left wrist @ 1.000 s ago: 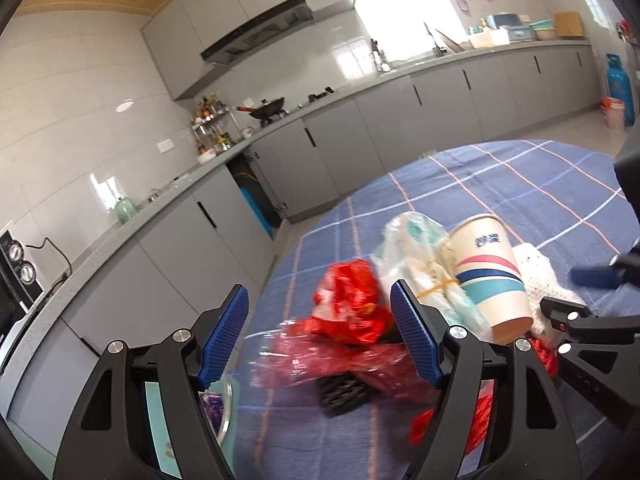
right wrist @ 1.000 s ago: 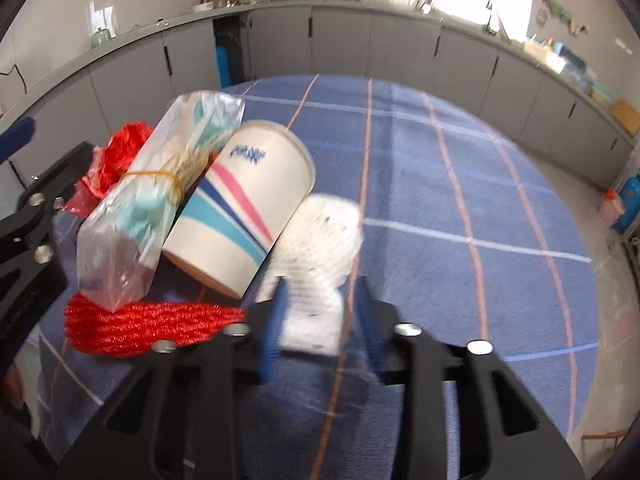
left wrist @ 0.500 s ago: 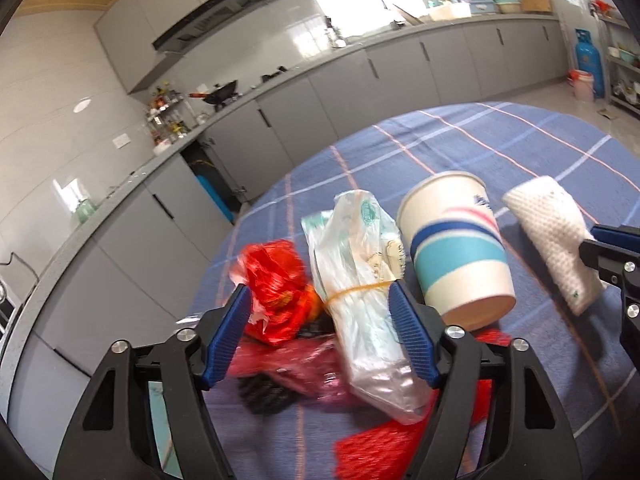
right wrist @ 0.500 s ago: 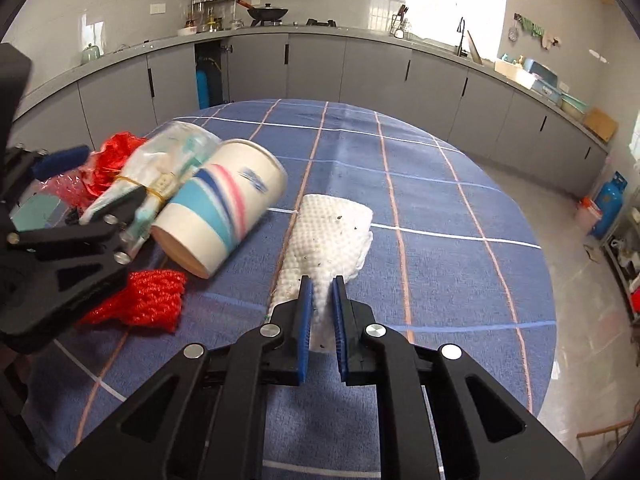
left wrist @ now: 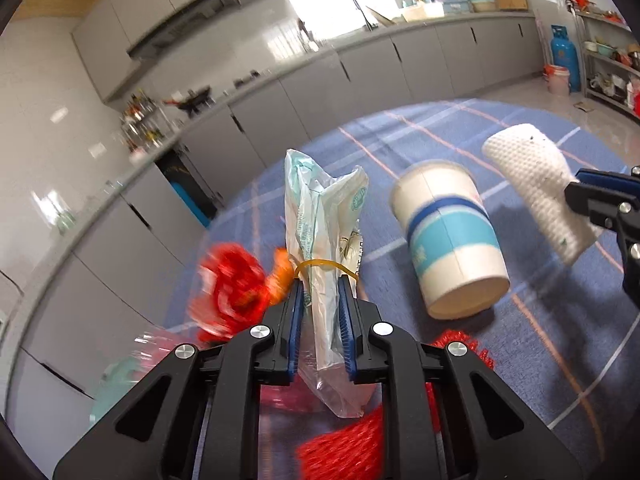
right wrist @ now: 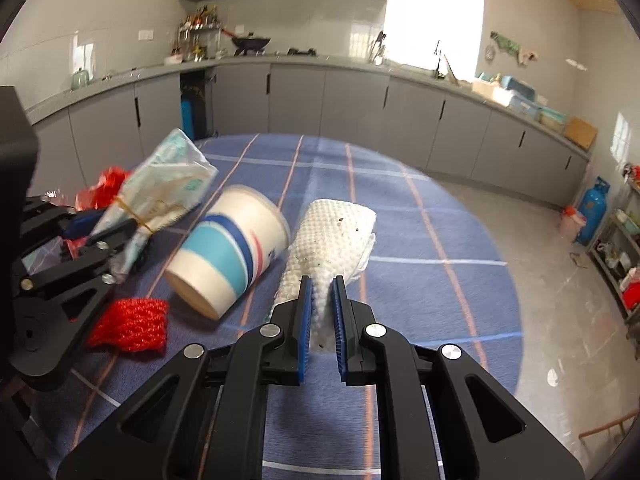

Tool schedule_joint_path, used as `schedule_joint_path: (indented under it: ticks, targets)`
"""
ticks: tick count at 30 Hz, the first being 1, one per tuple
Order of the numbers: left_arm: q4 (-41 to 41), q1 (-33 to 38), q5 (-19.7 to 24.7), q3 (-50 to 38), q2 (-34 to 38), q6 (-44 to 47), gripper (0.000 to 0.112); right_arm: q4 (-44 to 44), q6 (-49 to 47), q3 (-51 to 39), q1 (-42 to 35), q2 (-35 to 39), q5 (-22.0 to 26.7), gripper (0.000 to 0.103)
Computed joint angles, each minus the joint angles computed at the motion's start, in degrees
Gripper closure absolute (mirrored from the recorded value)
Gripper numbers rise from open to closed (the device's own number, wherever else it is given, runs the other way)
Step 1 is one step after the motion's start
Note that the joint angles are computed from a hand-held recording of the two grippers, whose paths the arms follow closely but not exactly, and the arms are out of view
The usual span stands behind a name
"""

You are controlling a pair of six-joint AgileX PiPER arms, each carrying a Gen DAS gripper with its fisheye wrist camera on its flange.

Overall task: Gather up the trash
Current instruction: 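Grasp the white textured cloth with the right tool while the left tool grasps the banded clear bag, then carry the white cloth and banded clear bag over the teal bin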

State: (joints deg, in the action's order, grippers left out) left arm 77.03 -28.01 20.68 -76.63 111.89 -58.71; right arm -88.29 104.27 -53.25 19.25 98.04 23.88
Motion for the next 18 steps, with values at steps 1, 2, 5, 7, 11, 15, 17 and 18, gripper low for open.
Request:
schedule_joint_path:
  ticks: [1, 2, 5, 7, 11, 15, 17, 18]
  targets:
    - [3.74, -0.38, 0.85, 0.92, -0.82, -3.7, 0.094, -0.29, 0.24, 0.36, 0.4, -0.77, 0.88, 0.092]
    - [7.85, -0.75, 2.05, 2.07, -1.94, -7.96, 0.094, -0.1, -0.11, 0.36, 0.62, -1.1, 1.31, 0.092]
    - [13.84, -1.89, 7.19, 3.91, -3.8, -14.48, 0.094, 0.28, -1.42, 0.21, 2.04, -2.05, 3.94, 0.092]
    - [14.98, -2.14, 8.73, 4.7, -4.79, -15.89, 0.094, 1.16, -2.91, -0.53, 3.21, -2.4, 5.16, 0.092]
    - [14.33, -1.24, 9.76, 6.06, -6.8, -15.9, 0.094, 2.83, -5.31, -2.09, 4.82, -2.75, 5.03, 0.092]
    - [11.06, 1.45, 9.31, 5.8, -8.51, -13.54, 0.094, 4.56, -7.56, -3.22, 6.42, -3.04, 3.94, 0.092]
    - [10.55, 2.6, 8.98, 6.1, -9.39, -13.43, 0.094, 5.28, -8.39, -4.06, 7.58, -2.81, 3.89, 0.092]
    - [10.24, 3.4, 8.38, 6.73, -10.26, -13.6, 0.094, 5.92, -9.14, -4.66, 8.17, -2.64, 3.83, 0.092]
